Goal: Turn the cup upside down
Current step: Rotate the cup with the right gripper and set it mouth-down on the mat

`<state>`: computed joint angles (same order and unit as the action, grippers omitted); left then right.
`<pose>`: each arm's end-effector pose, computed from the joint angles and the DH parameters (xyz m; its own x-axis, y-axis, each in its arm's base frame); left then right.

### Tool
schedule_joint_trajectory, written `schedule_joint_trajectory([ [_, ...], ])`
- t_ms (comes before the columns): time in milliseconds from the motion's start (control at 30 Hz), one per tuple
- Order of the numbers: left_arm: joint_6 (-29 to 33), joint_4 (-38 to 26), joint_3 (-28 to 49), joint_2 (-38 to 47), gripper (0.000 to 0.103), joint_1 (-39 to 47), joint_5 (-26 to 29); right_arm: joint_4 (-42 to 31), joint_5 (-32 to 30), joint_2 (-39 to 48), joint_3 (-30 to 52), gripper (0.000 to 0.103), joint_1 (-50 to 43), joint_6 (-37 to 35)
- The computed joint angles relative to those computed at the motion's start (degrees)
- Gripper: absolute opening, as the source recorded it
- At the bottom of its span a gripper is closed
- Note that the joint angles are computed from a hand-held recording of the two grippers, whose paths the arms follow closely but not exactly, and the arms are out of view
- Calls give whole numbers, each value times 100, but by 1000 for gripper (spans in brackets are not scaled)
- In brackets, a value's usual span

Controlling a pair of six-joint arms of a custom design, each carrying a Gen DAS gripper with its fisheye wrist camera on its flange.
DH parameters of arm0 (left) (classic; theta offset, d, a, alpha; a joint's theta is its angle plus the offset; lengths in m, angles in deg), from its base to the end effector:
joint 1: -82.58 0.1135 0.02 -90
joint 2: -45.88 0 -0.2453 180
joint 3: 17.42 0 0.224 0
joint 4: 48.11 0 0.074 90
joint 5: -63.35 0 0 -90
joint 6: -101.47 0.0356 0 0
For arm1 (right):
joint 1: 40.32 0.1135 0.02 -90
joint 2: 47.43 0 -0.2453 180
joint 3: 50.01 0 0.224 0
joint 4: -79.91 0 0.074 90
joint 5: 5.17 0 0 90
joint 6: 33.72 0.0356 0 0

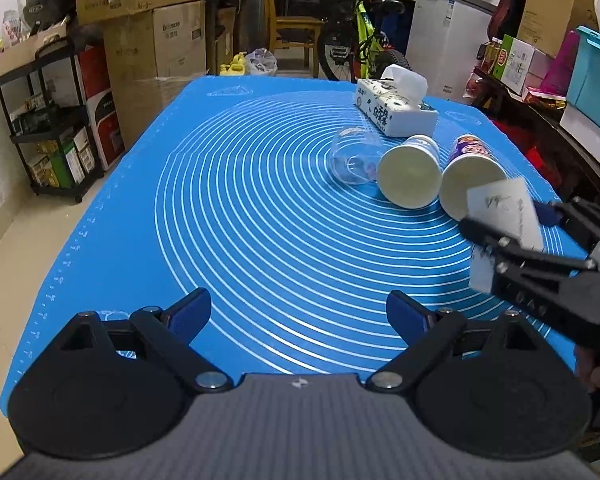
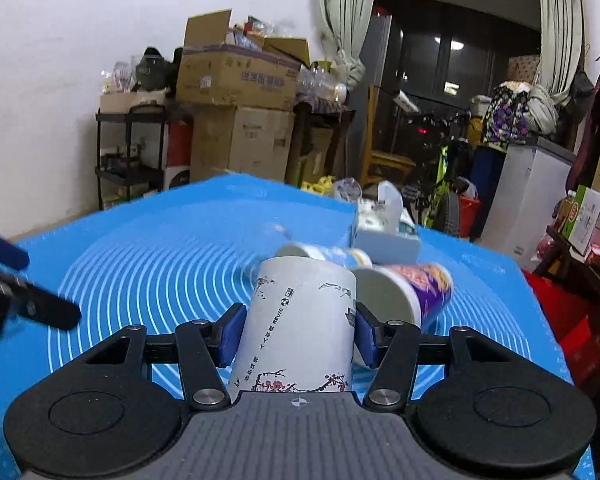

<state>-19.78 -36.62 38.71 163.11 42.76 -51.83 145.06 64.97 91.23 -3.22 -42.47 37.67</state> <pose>0.2473 -0.1865 0.0546 -0.6909 -0.0352 -0.7221 0.0109 0.9982 -0.0591 0.2931 0.0011 0.0033 -0.3403 -0.2876 -0.8953 -0.3973 0.9069 -0.1403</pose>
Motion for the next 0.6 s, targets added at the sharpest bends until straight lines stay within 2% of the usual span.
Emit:
schedule_joint_trajectory([
  [100,48,95,10,47,94,-88,-79,-128,-40,128,76,61,-84,-114],
  [167,54,122,38,91,94,-148,-114,224,-227,298,-73,61,-256,-134],
  [433,33,77,144,208,94,-392,-166,282,-581,165,-595,61,-663,-299],
  [600,96,120,177,290,94,-693,-421,21,-628,46,-722,61,-814,-320],
])
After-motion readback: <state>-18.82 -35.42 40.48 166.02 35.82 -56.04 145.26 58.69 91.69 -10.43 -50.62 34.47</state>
